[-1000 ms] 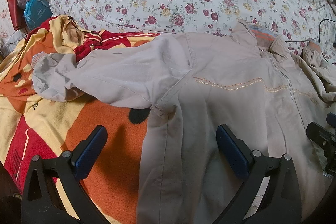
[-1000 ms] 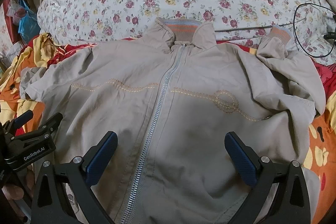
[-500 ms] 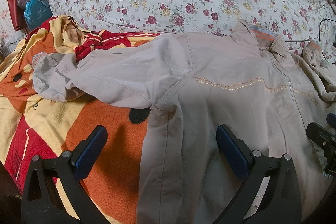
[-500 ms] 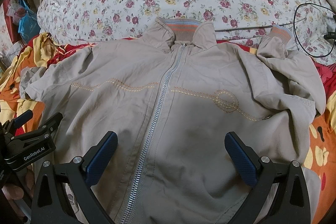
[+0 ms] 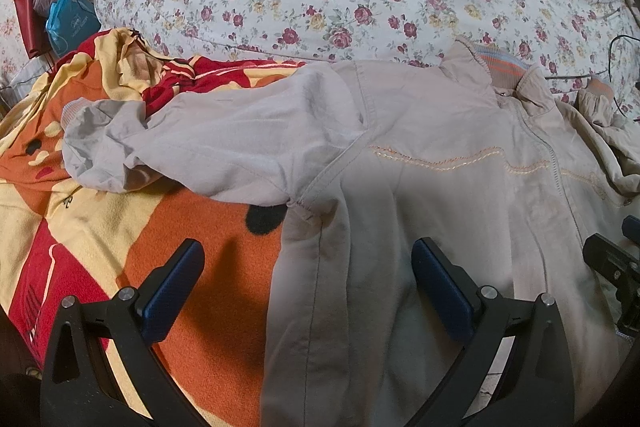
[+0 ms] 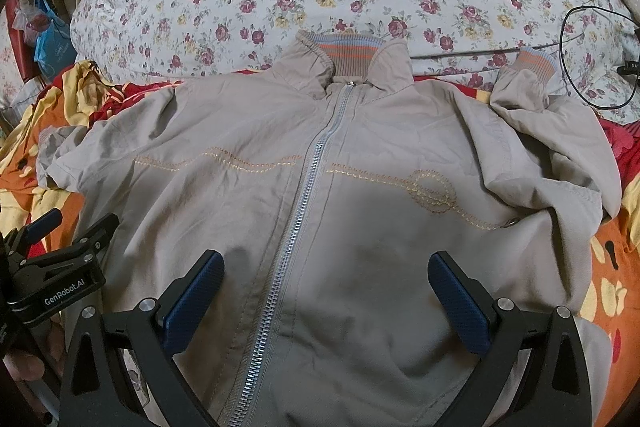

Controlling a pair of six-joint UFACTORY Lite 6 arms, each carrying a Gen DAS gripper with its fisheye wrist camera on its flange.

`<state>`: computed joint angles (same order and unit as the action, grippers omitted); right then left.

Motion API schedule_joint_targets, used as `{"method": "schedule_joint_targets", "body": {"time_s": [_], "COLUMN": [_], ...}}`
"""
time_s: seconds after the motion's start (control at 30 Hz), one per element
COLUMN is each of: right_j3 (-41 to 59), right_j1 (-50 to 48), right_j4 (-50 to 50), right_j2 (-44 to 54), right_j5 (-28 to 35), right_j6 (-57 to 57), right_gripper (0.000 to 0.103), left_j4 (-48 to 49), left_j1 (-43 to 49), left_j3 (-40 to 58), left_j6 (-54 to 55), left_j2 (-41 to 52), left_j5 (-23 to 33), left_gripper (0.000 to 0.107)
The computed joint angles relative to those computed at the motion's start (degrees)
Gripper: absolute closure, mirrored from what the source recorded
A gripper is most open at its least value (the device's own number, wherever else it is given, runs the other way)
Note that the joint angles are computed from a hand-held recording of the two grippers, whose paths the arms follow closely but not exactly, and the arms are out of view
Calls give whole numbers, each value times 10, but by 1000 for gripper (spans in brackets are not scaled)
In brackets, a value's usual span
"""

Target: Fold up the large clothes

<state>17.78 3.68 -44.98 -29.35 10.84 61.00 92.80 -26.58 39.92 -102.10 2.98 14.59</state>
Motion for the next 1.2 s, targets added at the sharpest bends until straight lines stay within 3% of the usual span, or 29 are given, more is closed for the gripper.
{"method": "schedule_joint_targets", "body": {"time_s": [1.0, 1.2], "right_j3": [4, -1], "right_j1": [2, 11], "right_j4": [7, -35], "right_j2": [2, -3], "right_j5": [5, 5], "right_j6": [-7, 42], "right_gripper": [1, 1], "left_j4": [-2, -27], "left_j1": [0, 4], "left_j3": [5, 6], "left_j6": [1, 25], "left_j2": [4, -3], "left_j5": [2, -2], "left_gripper": [4, 4]}}
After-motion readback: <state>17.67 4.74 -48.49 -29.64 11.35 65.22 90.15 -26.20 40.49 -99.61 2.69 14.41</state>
